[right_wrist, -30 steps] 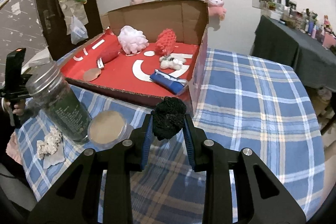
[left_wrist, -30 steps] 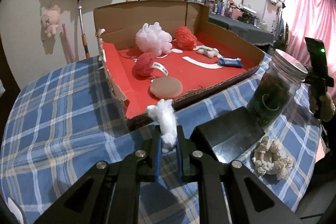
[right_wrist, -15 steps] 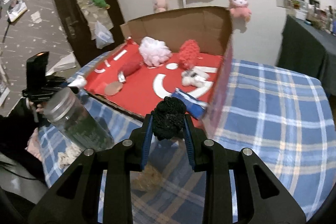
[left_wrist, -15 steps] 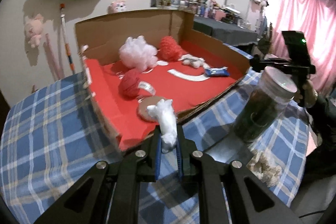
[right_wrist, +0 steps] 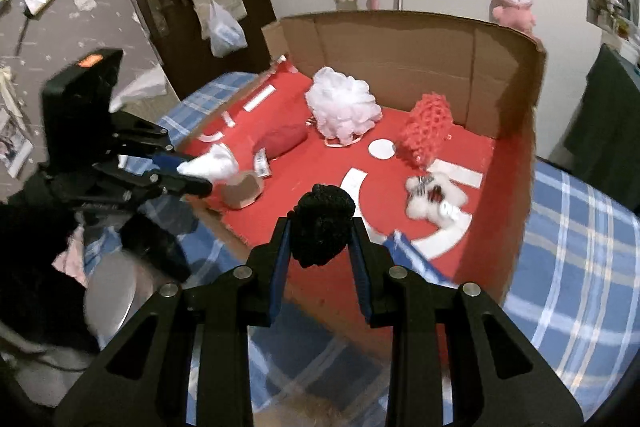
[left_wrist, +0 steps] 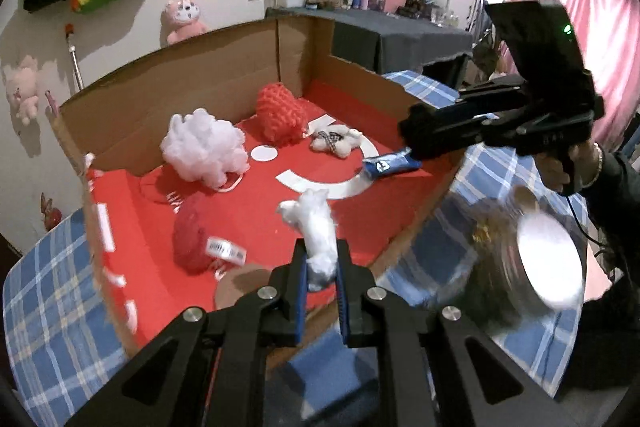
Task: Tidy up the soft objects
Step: 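Lift and carry the white cloth and black scrunchie over into the box with both tools, then open the left tool releasing the white cloth while the right tool releases the black scrunchie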
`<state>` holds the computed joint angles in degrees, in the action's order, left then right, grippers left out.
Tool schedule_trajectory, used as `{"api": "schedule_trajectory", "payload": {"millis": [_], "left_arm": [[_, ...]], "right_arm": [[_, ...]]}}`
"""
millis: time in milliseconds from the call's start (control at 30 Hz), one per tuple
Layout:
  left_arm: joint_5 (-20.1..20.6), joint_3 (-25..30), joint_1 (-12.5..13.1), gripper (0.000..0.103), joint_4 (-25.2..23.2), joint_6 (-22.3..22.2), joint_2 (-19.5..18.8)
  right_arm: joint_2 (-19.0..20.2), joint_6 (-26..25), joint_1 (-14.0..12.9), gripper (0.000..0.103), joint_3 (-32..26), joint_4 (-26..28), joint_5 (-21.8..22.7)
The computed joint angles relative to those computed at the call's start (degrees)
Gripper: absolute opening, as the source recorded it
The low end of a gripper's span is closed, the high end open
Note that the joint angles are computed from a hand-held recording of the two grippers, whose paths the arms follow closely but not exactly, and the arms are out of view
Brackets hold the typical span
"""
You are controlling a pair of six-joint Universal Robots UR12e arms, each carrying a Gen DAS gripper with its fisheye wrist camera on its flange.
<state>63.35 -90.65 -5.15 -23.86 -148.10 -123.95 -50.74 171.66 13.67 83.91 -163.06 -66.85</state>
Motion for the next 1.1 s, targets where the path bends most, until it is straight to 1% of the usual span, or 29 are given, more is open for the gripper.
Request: {"api": "schedule_trajectory", "payload": {"millis": [67,100,167,200,233,300,367,433,500,567,600,700,767,900,1067,1100], "left_arm": [[2.94,2.31,-0.96,0.013,-2.39,-0.63,-1.05],[4.64,3.66,-1.48,0.013,-3.52,-1.18,-1.76],[6.60,6.71,-2.22,0.013,-7.23,-2.03,-3.27],[7.72,7.85,-2.50,0.013,-7.95,-2.62,-3.87],[8.72,9.29,-2.79,0.013,-9.46,-3.33,-4.64],[9.98,11.45,-3.11,0.014,-11.56,-4.52,-5.79],[10.16,13.11,-3.19,0.014,-12.90,-4.99,-6.71],[10.98,14.15,-3.36,0.014,-13.13,-5.31,-7.45],[11.83,15.17,-3.57,0.014,-13.81,-5.31,-8.12],[12.56,15.88,-3.71,0.014,-14.11,-5.48,-8.67],[12.96,16.39,-3.80,0.014,-14.46,-5.64,-8.97],[13.18,17.26,-3.86,0.014,-15.37,-6.11,-9.53],[13.47,17.56,-3.92,0.014,-15.40,-6.13,-9.78],[14.14,17.73,-3.94,0.020,-15.87,-6.24,-9.95],[14.97,18.68,-4.06,0.022,-16.76,-6.66,-10.73],[14.90,18.94,-4.11,0.025,-17.06,-6.58,-10.90]], "right_arm": [[1.05,-0.36,0.51,0.027,-2.75,3.33,-1.50],[1.75,-0.57,0.68,0.027,-4.53,5.87,-1.74],[3.01,0.19,0.91,0.027,-7.25,9.24,-2.62],[3.85,0.76,0.92,0.027,-9.09,12.02,-2.63],[4.43,1.35,0.84,0.027,-10.26,13.70,-2.58],[5.78,2.65,0.79,0.027,-12.80,16.63,-2.66],[7.00,3.56,0.74,0.028,-15.05,19.31,-2.65],[7.98,4.16,0.67,0.028,-16.95,21.90,-2.17],[8.72,4.52,0.72,0.028,-18.25,23.18,-2.36],[9.56,4.16,1.17,0.028,-20.19,25.82,-5.21],[9.90,4.48,1.21,0.028,-20.86,26.54,-5.62],[10.82,5.62,0.82,0.028,-22.54,29.12,-4.13],[11.38,6.12,0.89,0.028,-23.54,30.16,-5.33],[12.09,6.49,0.90,0.028,-24.85,32.17,-6.02],[12.37,6.34,0.89,0.029,-25.43,33.27,-6.53],[12.44,6.35,0.86,0.029,-25.58,33.45,-6.45]]}}
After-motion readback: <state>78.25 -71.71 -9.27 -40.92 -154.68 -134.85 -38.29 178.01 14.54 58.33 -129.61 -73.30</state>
